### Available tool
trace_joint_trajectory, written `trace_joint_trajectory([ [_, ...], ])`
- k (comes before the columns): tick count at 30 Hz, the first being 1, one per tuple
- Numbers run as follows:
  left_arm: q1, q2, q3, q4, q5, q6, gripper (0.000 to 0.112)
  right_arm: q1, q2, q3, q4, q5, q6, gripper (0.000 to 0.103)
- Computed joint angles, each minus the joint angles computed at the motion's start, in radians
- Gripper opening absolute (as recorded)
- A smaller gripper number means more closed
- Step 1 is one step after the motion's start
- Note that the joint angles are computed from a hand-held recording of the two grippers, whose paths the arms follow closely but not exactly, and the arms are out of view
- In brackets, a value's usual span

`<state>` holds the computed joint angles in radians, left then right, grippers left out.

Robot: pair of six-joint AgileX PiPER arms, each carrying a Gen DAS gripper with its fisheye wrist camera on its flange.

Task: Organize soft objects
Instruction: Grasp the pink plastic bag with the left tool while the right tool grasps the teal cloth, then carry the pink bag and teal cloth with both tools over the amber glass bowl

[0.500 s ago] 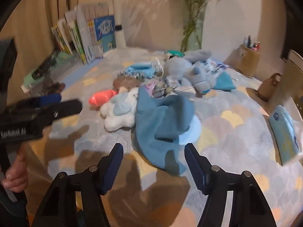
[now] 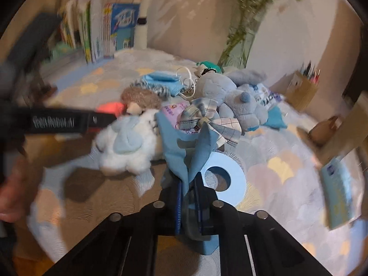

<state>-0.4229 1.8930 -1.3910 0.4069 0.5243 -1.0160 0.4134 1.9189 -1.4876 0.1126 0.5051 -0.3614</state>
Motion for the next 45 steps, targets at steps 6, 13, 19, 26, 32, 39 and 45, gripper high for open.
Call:
trace_joint_trajectory([
  [6, -0.02, -0.05, 0.037, 0.072, -0.007, -0.053, 0.041, -0.163, -0.008, -0.133, 0.282, 0.166, -0.118, 0.007],
  [13, -0.068, -0.06, 0.043, 0.097, -0.022, -0.086, 0.041, -0.319, -0.066, -0.085, 0.388, 0.145, -0.207, 0.007],
  [19, -0.127, -0.058, 0.006, 0.191, 0.029, -0.14, 0.041, -0.394, -0.008, -0.158, 0.376, 0.25, -0.185, 0.007],
  [26, -0.147, -0.073, 0.013, 0.242, 0.02, -0.175, 0.041, -0.415, -0.076, -0.156, 0.434, 0.368, -0.287, 0.007],
  [32, -0.153, -0.074, 0.027, 0.251, 0.014, -0.194, 0.041, -0.381, 0.039, -0.319, 0.384, 0.699, -0.283, 0.007],
  [39, -0.145, -0.11, 0.079, 0.261, 0.015, -0.229, 0.041, -0.215, 0.248, -0.448, 0.425, 0.556, -0.303, 0.025],
  [45, -0.125, -0.123, 0.108, 0.246, -0.004, -0.219, 0.041, -0.269, 0.221, -0.389, 0.552, 0.552, -0.37, 0.062],
])
